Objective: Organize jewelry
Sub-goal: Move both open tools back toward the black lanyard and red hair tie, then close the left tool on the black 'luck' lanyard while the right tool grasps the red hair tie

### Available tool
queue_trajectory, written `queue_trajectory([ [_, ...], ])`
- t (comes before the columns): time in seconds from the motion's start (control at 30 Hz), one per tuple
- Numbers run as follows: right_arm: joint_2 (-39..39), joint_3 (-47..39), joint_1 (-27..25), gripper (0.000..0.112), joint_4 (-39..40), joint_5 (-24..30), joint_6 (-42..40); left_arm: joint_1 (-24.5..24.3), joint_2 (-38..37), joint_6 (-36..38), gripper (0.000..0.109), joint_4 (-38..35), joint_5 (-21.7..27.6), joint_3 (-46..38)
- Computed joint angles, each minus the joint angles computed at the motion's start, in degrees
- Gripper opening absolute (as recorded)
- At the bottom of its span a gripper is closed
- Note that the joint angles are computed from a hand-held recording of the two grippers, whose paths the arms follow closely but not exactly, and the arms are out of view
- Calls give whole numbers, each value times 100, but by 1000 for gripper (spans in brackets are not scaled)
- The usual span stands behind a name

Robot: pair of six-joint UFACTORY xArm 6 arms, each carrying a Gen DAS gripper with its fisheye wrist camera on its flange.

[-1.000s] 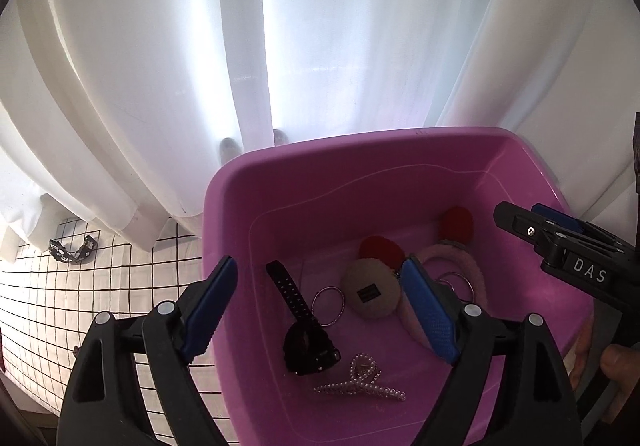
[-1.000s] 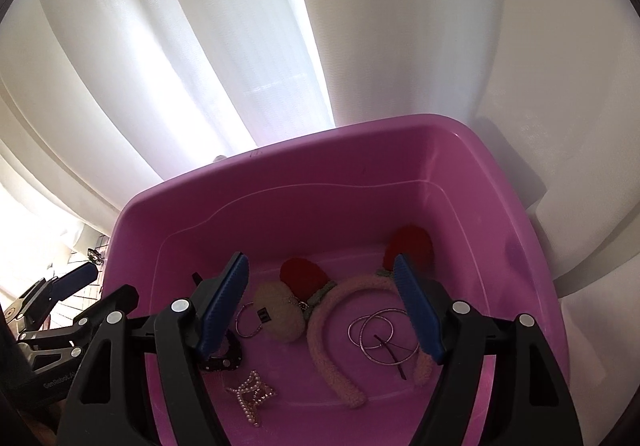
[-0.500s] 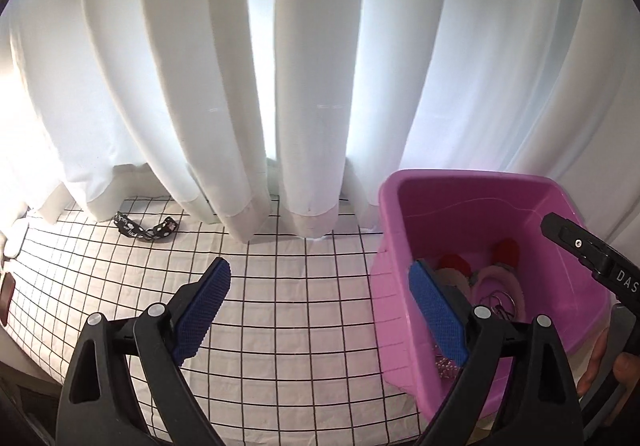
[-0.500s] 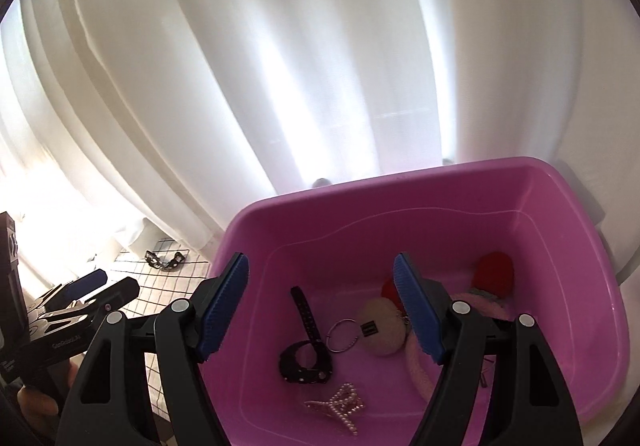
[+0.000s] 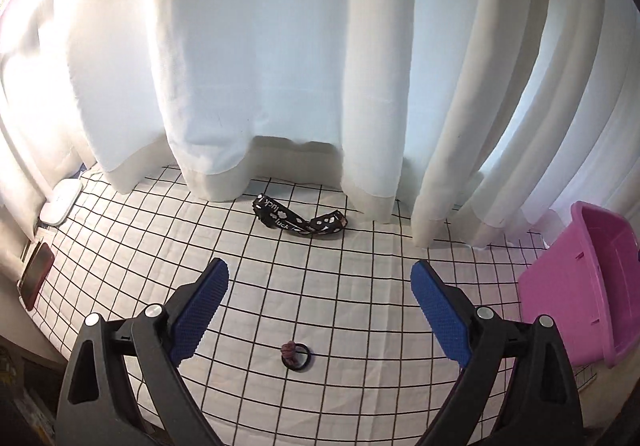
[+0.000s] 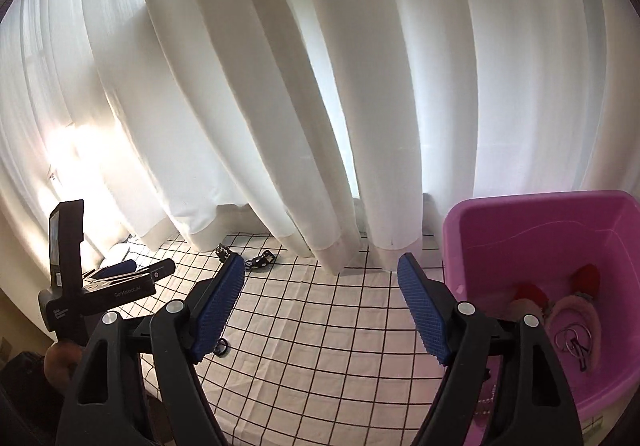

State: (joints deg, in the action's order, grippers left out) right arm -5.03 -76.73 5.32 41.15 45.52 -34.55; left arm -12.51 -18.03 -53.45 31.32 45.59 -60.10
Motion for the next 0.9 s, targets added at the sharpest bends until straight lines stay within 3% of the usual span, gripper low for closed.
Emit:
queue_trajectory([
  [0.2, -41, 701, 1301, 76, -1076, -755, 2307, 1446, -18, 2356, 91, -1483, -1146, 633],
  [0.27, -3, 930, 1705, 76, -1667, -1169, 3076, 1678, 237, 2899, 92, -1721, -1221, 558],
  [0.4, 242, 1079, 2259, 76, -2349, -1339, 4162, 1924, 862, 3598, 92, -2012, -1356, 294],
  [0.6, 775, 1195, 2797, 76, -3246, -1710, 4920, 2059, 1694, 3717, 92, -2052, -1868, 15],
  [0.8, 1302, 1226, 3007, 76, -3547, -2150, 5451, 2043, 2308, 3564, 92, -1884, -2312, -205],
  [0.9, 1465, 1249, 3110, 76, -4122, -2198, 5817, 2056, 2476, 3454, 92, -1874, -2554, -258],
])
